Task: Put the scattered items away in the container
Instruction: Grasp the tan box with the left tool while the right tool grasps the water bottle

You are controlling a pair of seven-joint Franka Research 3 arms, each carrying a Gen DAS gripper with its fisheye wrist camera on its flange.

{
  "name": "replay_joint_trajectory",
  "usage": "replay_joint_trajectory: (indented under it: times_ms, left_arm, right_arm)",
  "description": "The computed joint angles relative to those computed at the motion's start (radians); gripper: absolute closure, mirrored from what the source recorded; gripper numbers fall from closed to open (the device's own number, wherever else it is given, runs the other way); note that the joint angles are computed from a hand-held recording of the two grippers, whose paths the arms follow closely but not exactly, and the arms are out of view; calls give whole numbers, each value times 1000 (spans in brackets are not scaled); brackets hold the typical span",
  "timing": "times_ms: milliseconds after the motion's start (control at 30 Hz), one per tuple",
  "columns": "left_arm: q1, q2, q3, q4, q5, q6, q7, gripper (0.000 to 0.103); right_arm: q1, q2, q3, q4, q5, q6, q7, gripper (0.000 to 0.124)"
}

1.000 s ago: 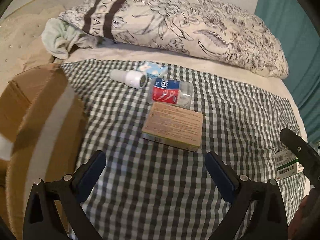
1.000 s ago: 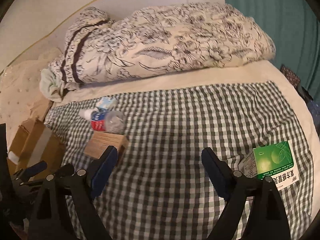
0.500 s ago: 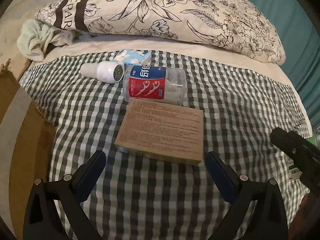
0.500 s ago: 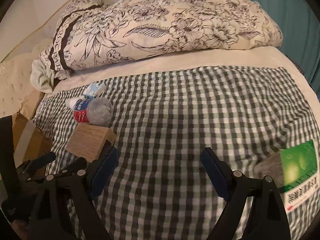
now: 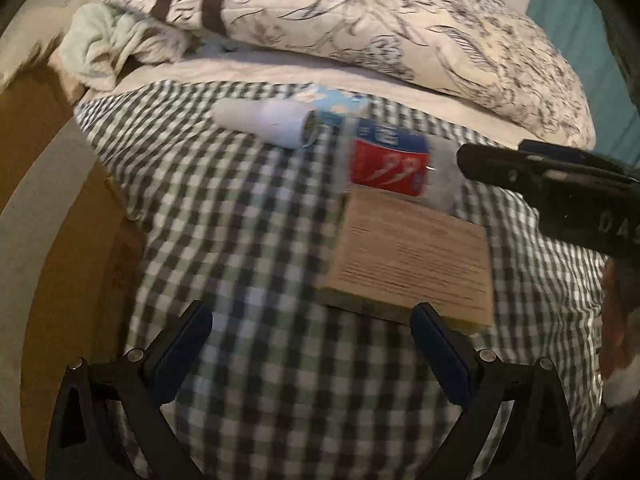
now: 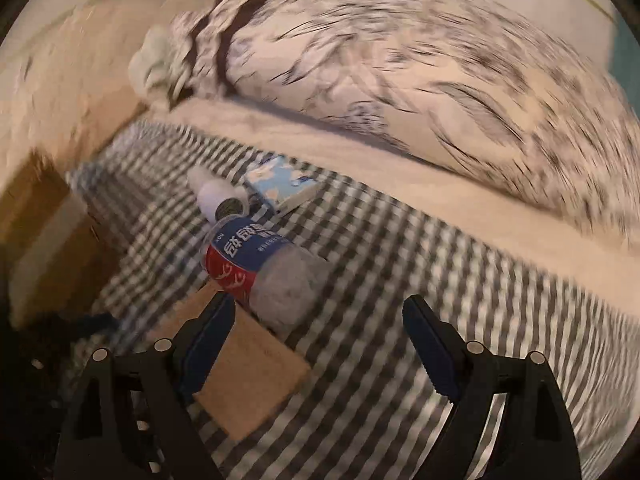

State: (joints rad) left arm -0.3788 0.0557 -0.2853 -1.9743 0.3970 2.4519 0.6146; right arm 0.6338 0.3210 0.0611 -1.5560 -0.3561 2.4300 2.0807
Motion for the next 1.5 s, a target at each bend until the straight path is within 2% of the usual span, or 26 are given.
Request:
replay_joint_trajectory:
  times_ms: [167, 300, 400, 500, 600, 700, 867, 1000, 1067, 1133, 1200, 1267, 1300, 1333, 1433, 1500]
  left_arm:
    - [20, -13, 10, -41, -42, 67, -18, 1]
    - [19, -6, 8, -33, -24, 59, -26, 1]
    - [20, -6, 9, -38, -25, 68, -33, 0]
    - [20, -4, 9, -35, -30, 64, -34, 0]
    - [18, -2, 8, -26, -29, 48, -43, 0]
    - [14, -2, 6, -16, -16, 23, -52, 0]
    - [11, -13, 5, -21, -7, 10, -59, 0]
    - [15, -20, 5, -32, -18, 27, -54, 0]
    - [15, -19, 4, -32, -21, 29, -48, 0]
    - [15, -19, 3, -31, -29, 30, -39, 0]
    - [16, -17, 3, -28, -45, 27, -24, 0]
    - [16, -18, 2, -24, -63, 20, -4, 0]
    - [15, -18, 1, -21, -63, 12, -2, 0]
    - [13, -18, -1, -17, -60, 3, -3, 0]
    - [9, -18, -3, -11, -69, -3, -2, 0]
    - [8, -14, -5, -6, -100, 8, 0, 0]
  right_arm:
    - [-16, 121, 33, 145, 94, -55, -214, 38]
    - [11, 205, 3, 243, 107, -118, -279, 38]
    - [-4, 230, 2, 265, 173, -92, -292, 38]
    - [-2, 250, -9, 288, 208, -89, -279, 38]
    - [12, 237, -25, 264, 204, -68, -248, 44]
    - [26, 193, -42, 193, 182, -25, -188, 50]
    - [11, 117, -30, 83, 167, 4, -172, 53]
    - [-25, 88, 11, 71, 208, -66, -258, 53]
    - [0, 98, -8, 94, 144, -75, -250, 52]
    - [27, 126, -32, 135, 70, -89, -224, 35]
    - [26, 182, -30, 203, 61, -93, -241, 34]
    - [7, 237, -13, 268, 122, -121, -265, 37]
    - [-5, 251, -3, 281, 161, -124, -274, 59]
    - [-13, 256, 1, 282, 196, -121, -270, 59]
    - [16, 185, -49, 170, 172, -44, -147, 60]
    - [38, 92, -93, 42, 98, 26, -12, 60]
